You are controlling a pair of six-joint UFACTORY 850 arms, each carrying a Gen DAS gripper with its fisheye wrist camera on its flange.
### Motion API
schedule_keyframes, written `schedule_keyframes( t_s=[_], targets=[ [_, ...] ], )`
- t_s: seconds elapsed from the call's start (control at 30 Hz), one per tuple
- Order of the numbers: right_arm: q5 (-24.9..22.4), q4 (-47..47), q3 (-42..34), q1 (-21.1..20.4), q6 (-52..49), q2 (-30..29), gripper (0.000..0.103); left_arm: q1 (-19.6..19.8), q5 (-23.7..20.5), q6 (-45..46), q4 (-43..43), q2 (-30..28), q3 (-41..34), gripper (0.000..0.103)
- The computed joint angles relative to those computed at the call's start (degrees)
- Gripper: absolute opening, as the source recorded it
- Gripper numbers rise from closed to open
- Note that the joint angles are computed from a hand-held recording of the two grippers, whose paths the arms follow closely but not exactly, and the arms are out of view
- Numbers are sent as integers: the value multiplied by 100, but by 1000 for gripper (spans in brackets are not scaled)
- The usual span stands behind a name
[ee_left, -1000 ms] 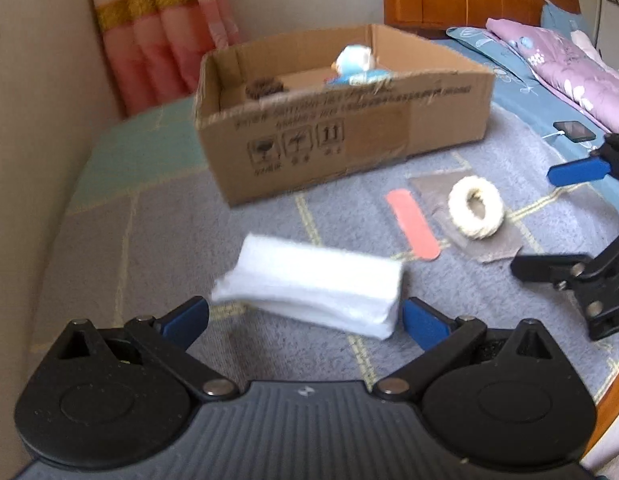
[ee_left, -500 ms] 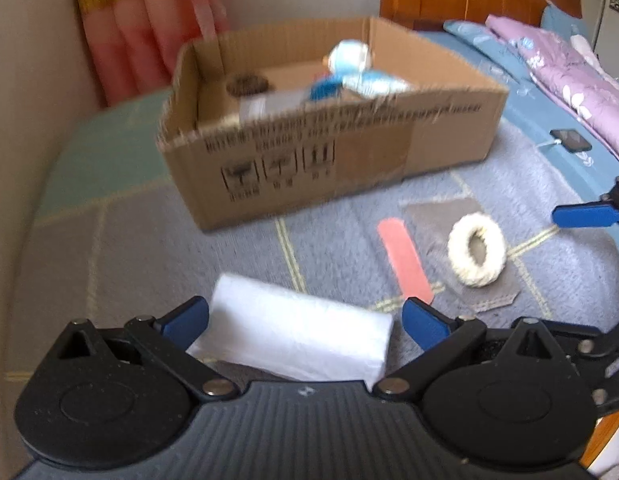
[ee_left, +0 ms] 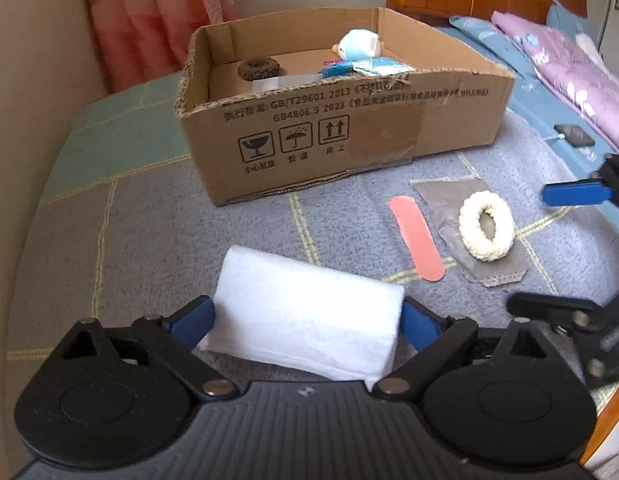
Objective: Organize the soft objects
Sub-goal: 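Lower the right tool around the cream ring and close while the left tool holds the white cloth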
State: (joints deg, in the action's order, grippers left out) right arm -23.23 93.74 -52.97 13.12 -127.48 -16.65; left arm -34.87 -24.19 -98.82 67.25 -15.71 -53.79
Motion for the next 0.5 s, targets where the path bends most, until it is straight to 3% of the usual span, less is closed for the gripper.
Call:
schedule_keyframes(
  t_s=[0.23,0.5],
  targets=[
    [218,483,-144,266,-588,-161,75,-37,-45,-311,311,-17,21,95],
    [239,497,-176,349,-551,-186,60,-126,-153,-447,417,-24,-2,85]
  ],
)
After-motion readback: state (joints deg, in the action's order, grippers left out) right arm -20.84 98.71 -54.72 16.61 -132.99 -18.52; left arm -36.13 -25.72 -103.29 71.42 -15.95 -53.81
